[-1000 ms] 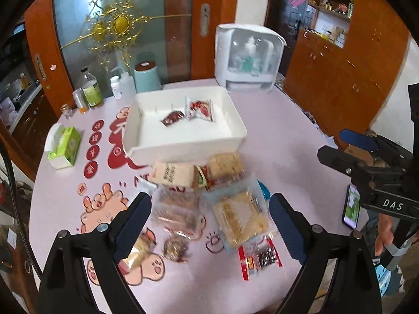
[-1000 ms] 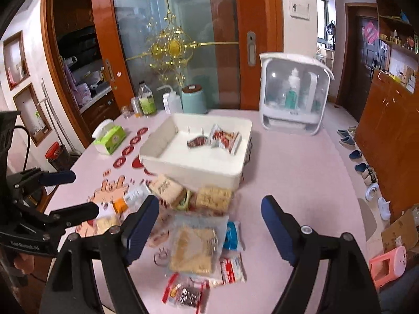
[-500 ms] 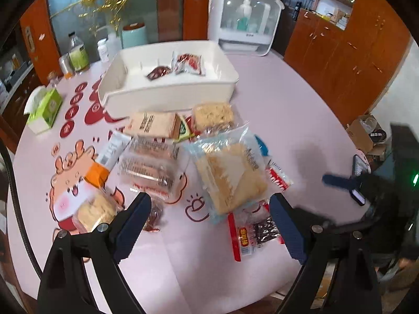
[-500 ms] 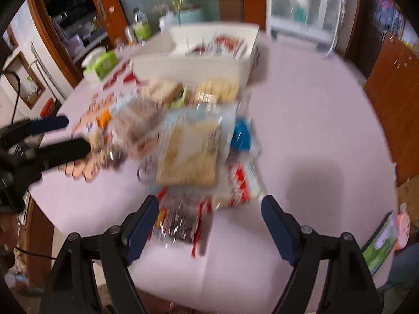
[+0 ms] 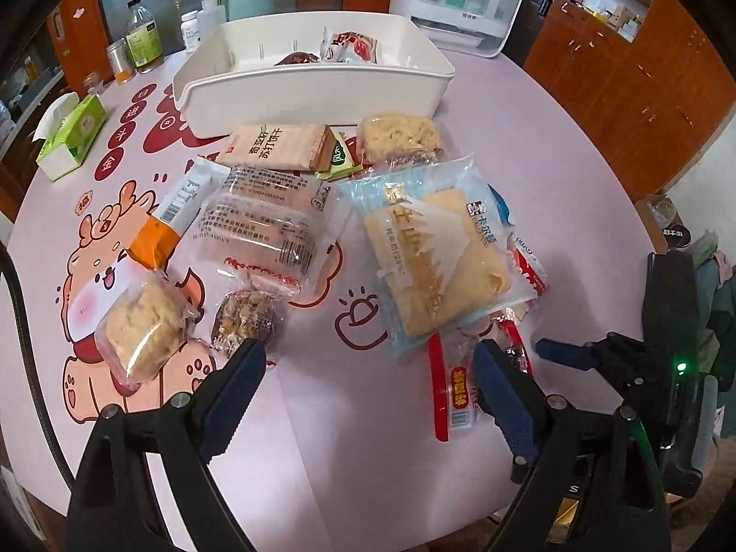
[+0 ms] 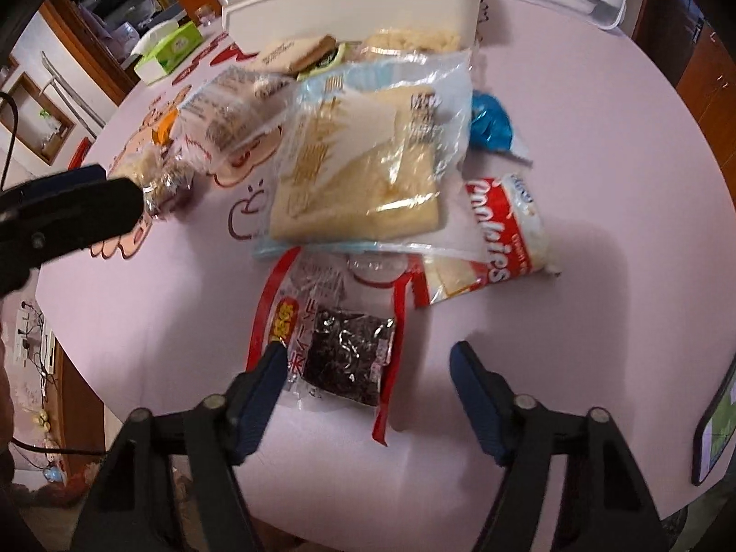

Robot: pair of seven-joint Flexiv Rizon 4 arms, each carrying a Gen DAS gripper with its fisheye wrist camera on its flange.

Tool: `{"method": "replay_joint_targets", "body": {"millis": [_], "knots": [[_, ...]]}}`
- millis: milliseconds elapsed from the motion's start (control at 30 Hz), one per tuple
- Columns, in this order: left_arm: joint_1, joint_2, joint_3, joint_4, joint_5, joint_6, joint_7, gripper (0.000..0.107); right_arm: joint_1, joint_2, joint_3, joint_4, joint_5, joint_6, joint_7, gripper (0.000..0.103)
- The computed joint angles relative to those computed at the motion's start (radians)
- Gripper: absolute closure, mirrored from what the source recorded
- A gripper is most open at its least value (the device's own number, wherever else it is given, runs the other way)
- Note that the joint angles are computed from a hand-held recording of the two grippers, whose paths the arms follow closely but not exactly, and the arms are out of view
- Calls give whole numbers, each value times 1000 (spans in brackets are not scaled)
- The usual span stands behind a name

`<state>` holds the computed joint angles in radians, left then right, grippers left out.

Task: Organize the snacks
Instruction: 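Lower the right gripper onto the dark candy bag and grasp it, then grasp the blue-wrapped bread loaf with the left gripper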

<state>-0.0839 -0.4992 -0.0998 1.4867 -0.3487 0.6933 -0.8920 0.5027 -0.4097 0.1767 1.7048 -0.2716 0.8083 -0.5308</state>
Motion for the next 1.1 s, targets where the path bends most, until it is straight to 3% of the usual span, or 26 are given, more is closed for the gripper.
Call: {"method": "replay_joint_targets", "body": {"millis": [167, 467, 567, 1100], "knots": [[-4, -25, -1, -41, 13, -40, -5, 16, 1, -15, 4, -12, 6, 8, -23, 56], [-41, -139, -13, -213, 37, -223, -65, 16, -7, 12, 0, 17, 22, 1, -4, 58], [-58, -185, -22, -272, 30, -269, -106, 6, -13, 36, 0, 45, 23, 0, 19, 58], [-194, -340, 23, -463, 157, -214, -364, 4, -47, 103, 16, 145, 42, 49, 81, 58]]}}
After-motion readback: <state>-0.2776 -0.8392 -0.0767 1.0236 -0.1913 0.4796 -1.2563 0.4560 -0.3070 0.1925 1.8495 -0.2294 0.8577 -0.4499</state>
